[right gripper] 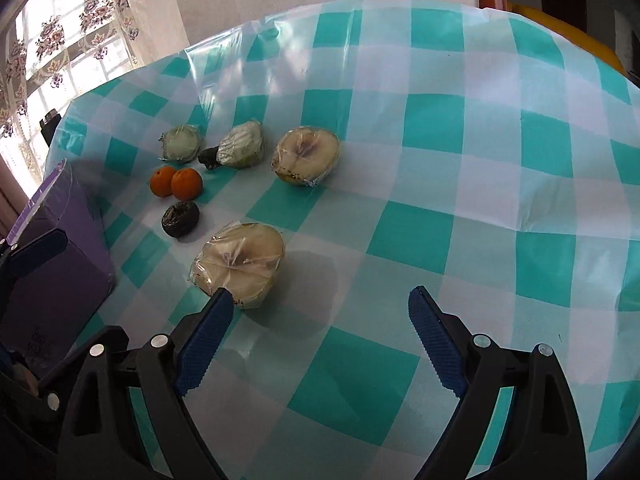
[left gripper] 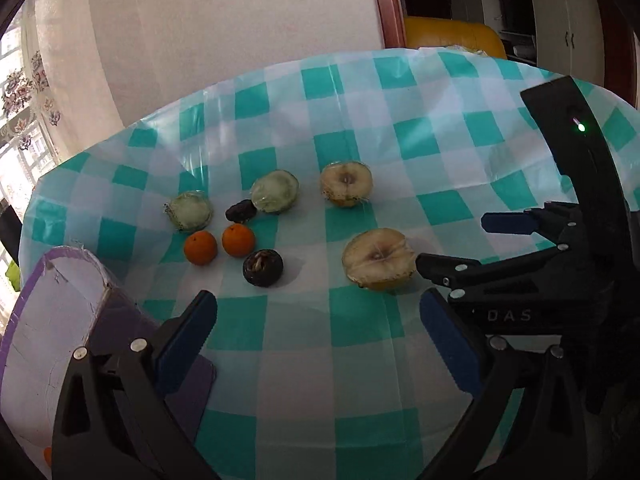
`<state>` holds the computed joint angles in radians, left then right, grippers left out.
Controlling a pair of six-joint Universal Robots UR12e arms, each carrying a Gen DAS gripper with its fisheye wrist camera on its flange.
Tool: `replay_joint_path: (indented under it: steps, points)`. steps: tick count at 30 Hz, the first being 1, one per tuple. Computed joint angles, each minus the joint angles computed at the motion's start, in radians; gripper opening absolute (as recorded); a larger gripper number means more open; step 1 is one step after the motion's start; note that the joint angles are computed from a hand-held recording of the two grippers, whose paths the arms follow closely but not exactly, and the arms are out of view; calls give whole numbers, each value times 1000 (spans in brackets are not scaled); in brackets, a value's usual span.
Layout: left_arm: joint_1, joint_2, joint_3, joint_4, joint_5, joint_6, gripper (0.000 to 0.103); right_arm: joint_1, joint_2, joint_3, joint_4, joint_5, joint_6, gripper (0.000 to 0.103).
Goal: Organize fruits
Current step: 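Move the right tool back to the table and grasp the wrapped pear half, then grasp the dark dried fruit with the left tool while the right tool holds the pear half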
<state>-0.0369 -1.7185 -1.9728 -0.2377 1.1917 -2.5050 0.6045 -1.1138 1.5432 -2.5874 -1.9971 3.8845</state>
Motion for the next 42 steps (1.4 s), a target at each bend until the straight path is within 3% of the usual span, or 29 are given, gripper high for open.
replay_joint_path:
  steps: [2, 5, 7, 12, 15, 18, 22, 29, 32, 35, 38, 39, 41, 42]
  points:
    - [13, 1, -18, -5, -5, 46, 101, -1, 13, -15, 9, 20, -38, 87]
    - [58, 11, -7, -167, -95, 75, 101, -3, 35, -48, 16, 62, -131, 87]
    - [73, 17, -12, -216, -115, 84, 101, 2, 57, -85, 55, 66, -190, 87]
    - [75, 23, -44, -190, -103, 147, 101, -3, 107, -169, 115, 82, -253, 87]
    - [78, 23, -45, -177, -122, 145, 101, -6, 123, -197, 145, 80, -254, 82]
    - [73, 14, -33, -191, -115, 133, 101, -9, 114, -180, 124, 61, -203, 62]
    - [52, -7, -10, -170, -76, 82, 101, -7, 86, -138, 129, 7, -109, 61]
    - [-11, -77, 62, -91, 41, -83, 101, -16, -16, 15, 117, -102, 231, 61]
    - [-52, -115, 93, -13, 128, -139, 101, -20, -33, 51, 73, -105, 285, 61]
    - [-85, -161, 149, 3, 228, -200, 97, -22, -31, 53, 65, -96, 287, 61]
    - [-86, -195, 217, -95, 263, -271, 82, -18, -25, 45, 61, -97, 276, 61]
    - [-81, -202, 236, -146, 255, -292, 70, -18, -24, 46, 56, -95, 275, 61]
    - [-55, -203, 253, -219, 170, -321, 58, -17, -24, 47, 46, -92, 276, 61]
    - [-51, -202, 251, -215, 162, -322, 52, -18, -24, 49, 38, -89, 275, 61]
